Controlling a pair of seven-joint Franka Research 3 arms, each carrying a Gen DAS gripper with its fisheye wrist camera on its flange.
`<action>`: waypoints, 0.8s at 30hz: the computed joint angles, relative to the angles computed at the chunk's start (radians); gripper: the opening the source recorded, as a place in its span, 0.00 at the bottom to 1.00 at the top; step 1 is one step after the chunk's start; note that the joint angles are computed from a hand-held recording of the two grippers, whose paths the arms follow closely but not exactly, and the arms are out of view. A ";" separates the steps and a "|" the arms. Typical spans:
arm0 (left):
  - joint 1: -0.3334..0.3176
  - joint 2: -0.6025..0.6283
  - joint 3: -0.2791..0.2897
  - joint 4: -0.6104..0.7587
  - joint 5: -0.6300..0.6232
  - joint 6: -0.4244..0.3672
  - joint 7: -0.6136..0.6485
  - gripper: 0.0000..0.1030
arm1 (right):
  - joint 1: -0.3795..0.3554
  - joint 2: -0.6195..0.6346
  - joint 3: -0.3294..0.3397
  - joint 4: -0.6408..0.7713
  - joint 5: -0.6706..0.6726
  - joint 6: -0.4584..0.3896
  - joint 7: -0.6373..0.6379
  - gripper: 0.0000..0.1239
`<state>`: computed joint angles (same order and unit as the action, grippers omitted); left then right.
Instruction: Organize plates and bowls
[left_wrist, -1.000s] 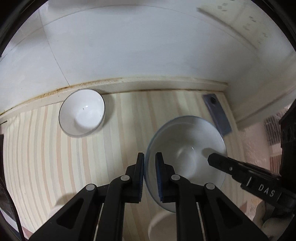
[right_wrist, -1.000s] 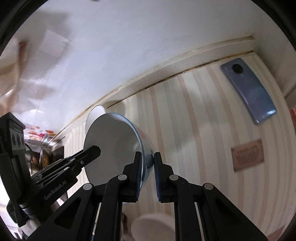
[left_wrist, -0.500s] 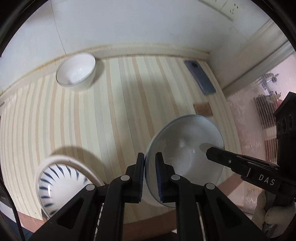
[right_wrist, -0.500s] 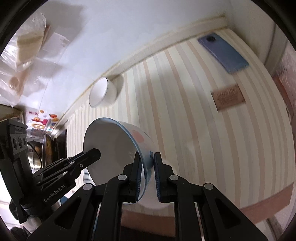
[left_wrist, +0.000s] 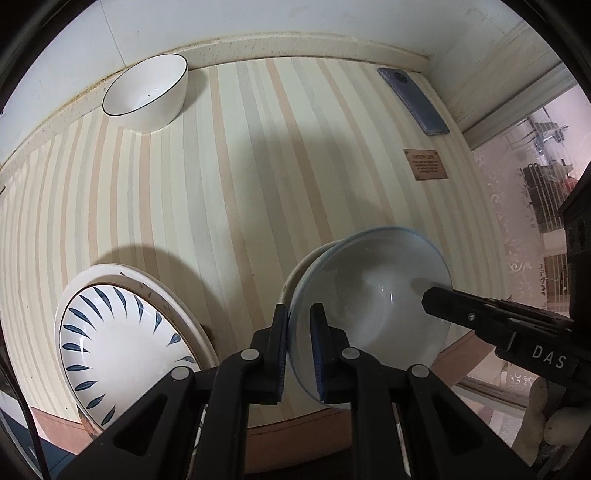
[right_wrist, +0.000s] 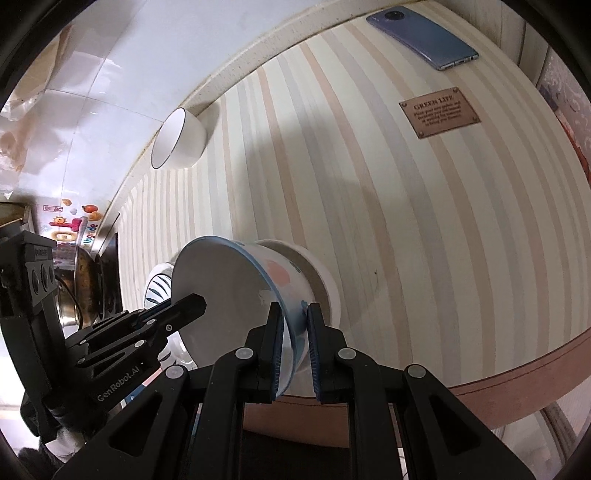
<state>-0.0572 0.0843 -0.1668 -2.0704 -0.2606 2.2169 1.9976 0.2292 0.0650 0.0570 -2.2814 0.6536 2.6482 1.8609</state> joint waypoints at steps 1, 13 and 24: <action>-0.001 0.001 0.000 -0.002 0.005 0.002 -0.003 0.10 | -0.001 0.003 -0.001 0.004 -0.002 -0.003 -0.001 0.12; -0.001 0.017 -0.004 0.003 0.029 0.015 -0.033 0.10 | -0.011 0.035 -0.003 0.036 -0.023 -0.027 0.006 0.12; -0.008 0.010 -0.010 0.000 -0.006 0.001 -0.004 0.10 | -0.020 0.040 -0.003 0.047 0.000 -0.057 -0.013 0.12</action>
<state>-0.0649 0.0946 -0.1764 -2.0701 -0.2662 2.2174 1.9933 0.2097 0.1055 0.0536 -2.2340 0.6537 2.5908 1.8481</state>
